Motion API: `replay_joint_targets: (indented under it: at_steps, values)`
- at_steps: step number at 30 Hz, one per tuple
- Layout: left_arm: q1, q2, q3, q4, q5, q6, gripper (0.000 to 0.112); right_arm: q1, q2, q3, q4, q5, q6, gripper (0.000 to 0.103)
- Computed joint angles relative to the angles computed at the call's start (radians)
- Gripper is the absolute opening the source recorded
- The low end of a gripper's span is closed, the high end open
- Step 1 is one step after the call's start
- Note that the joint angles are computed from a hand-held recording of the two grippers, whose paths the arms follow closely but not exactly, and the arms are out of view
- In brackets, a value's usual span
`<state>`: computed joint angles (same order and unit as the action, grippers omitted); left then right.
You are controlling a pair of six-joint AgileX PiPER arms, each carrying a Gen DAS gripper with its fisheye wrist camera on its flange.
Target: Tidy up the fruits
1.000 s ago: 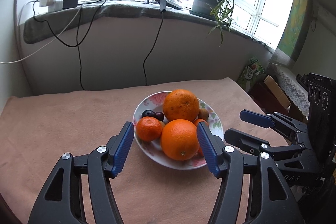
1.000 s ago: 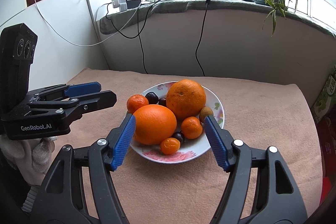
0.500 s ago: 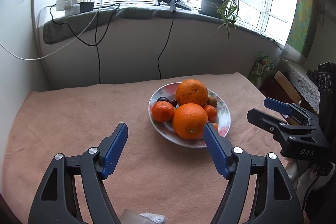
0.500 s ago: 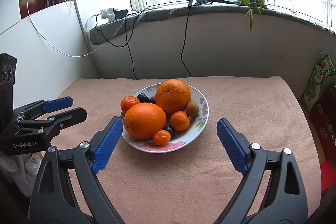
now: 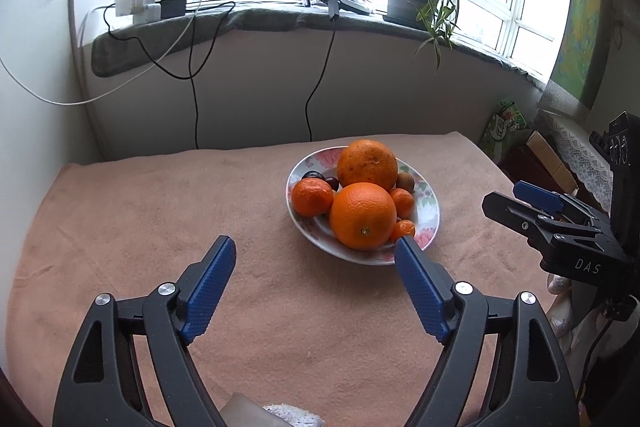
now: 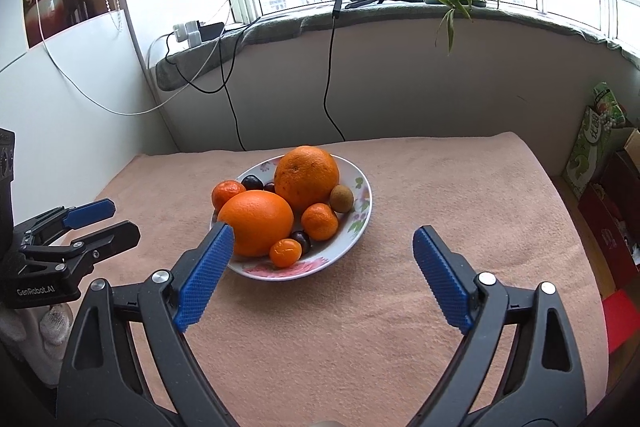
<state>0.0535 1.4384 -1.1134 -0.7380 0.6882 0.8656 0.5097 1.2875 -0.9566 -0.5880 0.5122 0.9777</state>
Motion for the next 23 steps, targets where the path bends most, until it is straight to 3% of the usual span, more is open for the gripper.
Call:
replay_joint_targets:
  at_steps: [23]
  values:
    - [0.011, -0.014, 0.028, -0.015, -0.009, 0.018, 0.082, -0.037, 0.005, 0.022, 0.062, -0.011, -0.038, 0.093]
